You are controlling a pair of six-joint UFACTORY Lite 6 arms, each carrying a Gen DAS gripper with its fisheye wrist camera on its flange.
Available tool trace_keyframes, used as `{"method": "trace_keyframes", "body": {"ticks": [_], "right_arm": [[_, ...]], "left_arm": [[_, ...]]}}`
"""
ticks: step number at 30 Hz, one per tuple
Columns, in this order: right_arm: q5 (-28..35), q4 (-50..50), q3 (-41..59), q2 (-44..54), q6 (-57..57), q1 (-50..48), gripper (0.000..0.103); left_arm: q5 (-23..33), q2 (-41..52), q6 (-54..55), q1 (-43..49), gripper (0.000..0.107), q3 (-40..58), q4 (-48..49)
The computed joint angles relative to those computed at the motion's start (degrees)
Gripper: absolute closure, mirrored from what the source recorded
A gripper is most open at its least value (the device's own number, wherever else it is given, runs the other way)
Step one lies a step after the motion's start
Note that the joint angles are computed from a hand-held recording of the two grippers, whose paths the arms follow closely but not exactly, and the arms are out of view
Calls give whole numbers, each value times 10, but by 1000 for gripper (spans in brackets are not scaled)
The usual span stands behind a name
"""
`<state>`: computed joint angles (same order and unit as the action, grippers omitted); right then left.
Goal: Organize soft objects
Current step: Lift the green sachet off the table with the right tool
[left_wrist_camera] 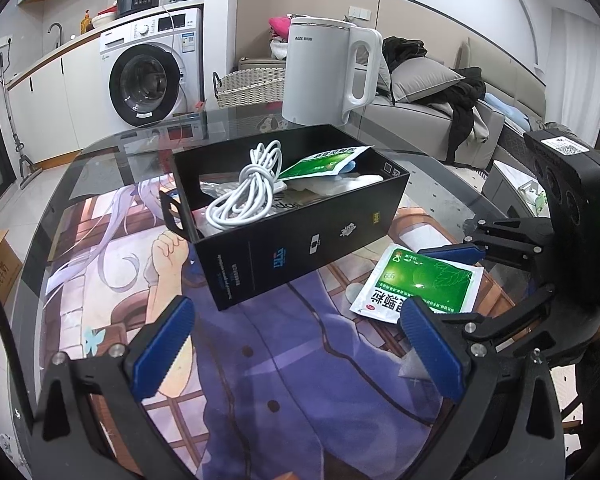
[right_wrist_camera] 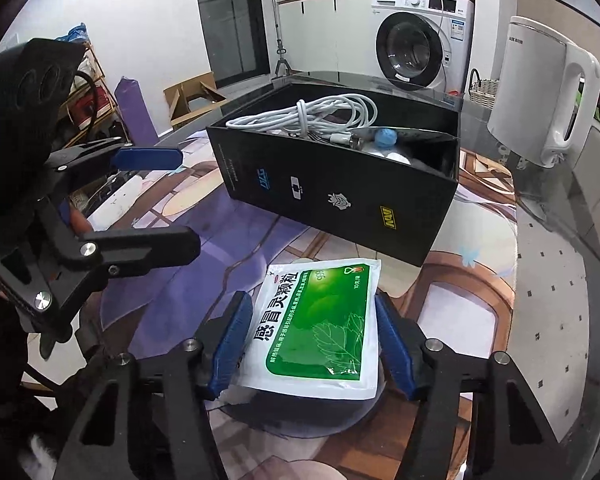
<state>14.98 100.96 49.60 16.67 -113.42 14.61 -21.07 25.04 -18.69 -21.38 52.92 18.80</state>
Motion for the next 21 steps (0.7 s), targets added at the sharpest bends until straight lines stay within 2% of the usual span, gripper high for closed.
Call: {"method": "trace_keyframes", "body": {"ticks": [4, 7, 10, 14, 21], "right_arm": [[-10, 14, 2, 3, -14, 4, 40], [-21, 17, 3, 9, -22, 12, 34], [-30, 64, 0, 10, -69, 18, 30], [-52, 164, -4, 9, -161, 27, 19], [-63, 274, -4, 10, -270, 39, 19]], "left_arm": [[0, 3, -3, 1, 4, 1, 6], [0, 5, -9, 3, 4, 3, 13], [3, 6, -13, 3, 4, 5, 16], [3, 6, -12, 3, 4, 6, 15], [6, 6, -11, 2, 4, 6, 15]]}}
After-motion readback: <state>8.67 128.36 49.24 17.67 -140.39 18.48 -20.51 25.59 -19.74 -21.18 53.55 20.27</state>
